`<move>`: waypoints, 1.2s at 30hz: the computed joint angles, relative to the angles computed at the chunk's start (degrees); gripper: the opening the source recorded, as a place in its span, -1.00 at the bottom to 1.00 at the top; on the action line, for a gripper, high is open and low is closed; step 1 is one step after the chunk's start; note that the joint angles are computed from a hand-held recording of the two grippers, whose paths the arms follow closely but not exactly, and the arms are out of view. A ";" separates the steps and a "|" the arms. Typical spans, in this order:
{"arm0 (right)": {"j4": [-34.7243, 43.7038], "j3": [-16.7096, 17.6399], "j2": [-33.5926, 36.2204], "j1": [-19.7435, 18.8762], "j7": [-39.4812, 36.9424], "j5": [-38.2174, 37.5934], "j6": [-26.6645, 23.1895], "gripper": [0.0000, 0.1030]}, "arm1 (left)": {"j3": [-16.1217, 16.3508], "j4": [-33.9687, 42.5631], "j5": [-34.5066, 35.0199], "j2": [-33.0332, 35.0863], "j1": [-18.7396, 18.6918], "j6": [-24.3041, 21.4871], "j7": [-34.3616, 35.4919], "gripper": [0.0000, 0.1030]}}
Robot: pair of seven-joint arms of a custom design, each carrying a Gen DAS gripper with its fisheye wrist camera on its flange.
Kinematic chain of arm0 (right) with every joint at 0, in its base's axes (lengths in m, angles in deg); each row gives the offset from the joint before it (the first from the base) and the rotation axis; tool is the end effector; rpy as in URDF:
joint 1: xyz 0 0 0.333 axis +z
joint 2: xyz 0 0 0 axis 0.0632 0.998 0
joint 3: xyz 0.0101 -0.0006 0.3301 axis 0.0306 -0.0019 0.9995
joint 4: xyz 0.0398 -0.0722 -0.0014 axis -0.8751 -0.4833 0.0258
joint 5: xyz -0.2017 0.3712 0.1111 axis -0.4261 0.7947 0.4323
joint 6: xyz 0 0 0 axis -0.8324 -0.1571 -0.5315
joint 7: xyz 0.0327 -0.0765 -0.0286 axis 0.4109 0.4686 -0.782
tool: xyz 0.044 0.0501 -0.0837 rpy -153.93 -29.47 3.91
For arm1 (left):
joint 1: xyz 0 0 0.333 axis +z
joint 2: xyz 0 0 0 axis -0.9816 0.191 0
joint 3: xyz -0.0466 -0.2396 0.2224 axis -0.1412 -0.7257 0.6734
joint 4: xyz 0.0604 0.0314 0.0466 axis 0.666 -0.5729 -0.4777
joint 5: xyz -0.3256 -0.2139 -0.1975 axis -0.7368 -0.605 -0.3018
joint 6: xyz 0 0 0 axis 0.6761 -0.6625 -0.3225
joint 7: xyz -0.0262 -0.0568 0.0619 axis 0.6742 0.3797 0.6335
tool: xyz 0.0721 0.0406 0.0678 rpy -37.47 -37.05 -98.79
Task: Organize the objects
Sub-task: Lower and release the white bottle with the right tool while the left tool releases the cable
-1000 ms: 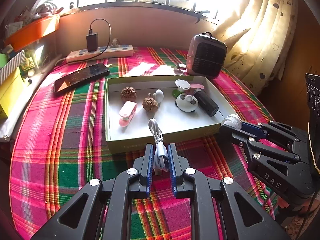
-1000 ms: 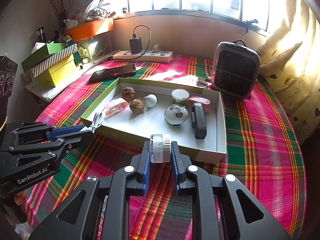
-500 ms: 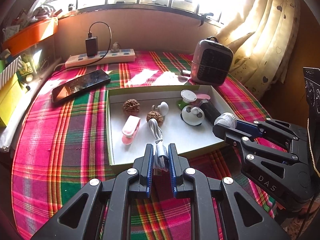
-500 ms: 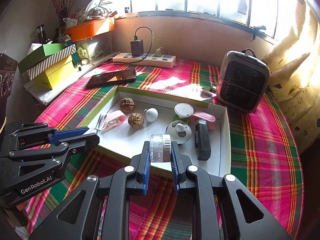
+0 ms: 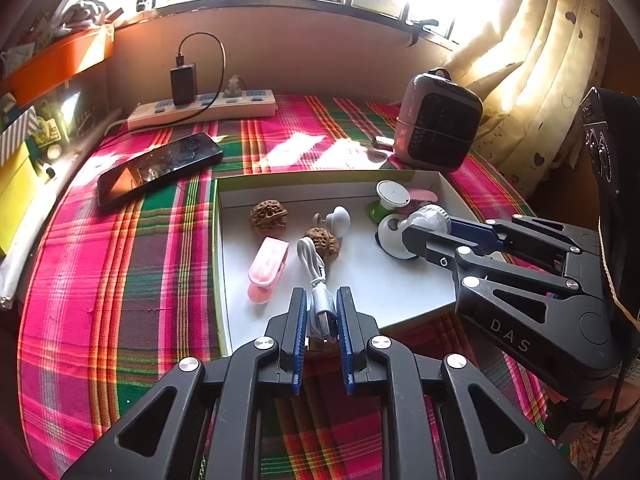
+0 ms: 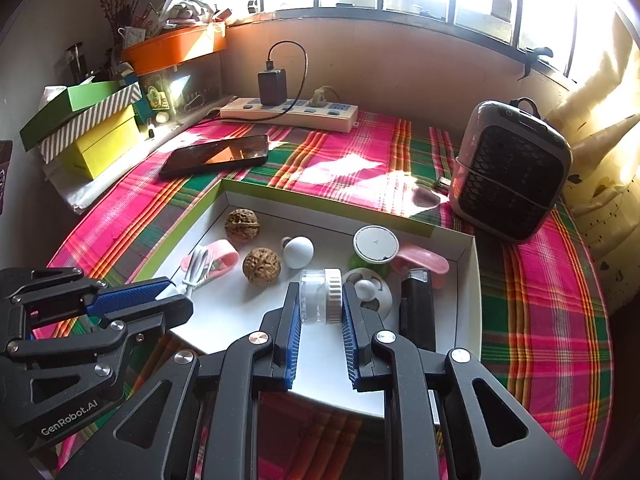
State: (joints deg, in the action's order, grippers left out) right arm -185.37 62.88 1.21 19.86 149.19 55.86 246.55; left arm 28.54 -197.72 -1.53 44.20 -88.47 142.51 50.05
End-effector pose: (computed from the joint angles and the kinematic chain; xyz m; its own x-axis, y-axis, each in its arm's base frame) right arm 0.6010 0.2188 0.4701 0.4988 -0.8666 0.0160 -0.6325 -0.3766 -0.6768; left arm 0.5560 -0.2270 0.4729 -0.1181 -0.9801 0.1596 -0.7602 -0.0141 -0.6495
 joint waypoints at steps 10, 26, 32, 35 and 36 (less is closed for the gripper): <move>4.21 0.06 3.89 -0.05 4.07 -5.03 -2.11 -0.61 | 0.32 1.53 -0.50 1.89 -0.11 -0.79 0.95 -0.74; 8.92 0.41 8.09 -0.38 6.59 -8.54 -5.20 -0.61 | 0.78 3.28 0.05 4.21 -0.27 -2.25 0.65 -0.74; 9.49 0.25 8.80 -0.30 7.24 -9.83 -5.71 -0.61 | 0.99 3.48 0.58 4.61 -0.21 -2.40 0.24 -0.74; 9.76 0.14 9.19 -0.17 7.90 -10.53 -5.80 -0.61 | 0.99 3.53 0.32 4.77 -0.21 -2.38 0.46 -0.73; 9.78 0.14 9.23 -0.18 7.94 -10.70 -5.79 -0.61 | 1.00 3.61 -0.18 4.85 -0.17 -2.45 0.71 -0.73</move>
State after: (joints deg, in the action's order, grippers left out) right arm -175.59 63.02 10.44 19.68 157.14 45.16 240.77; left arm 29.54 -194.11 -1.71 49.05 -88.64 140.06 50.76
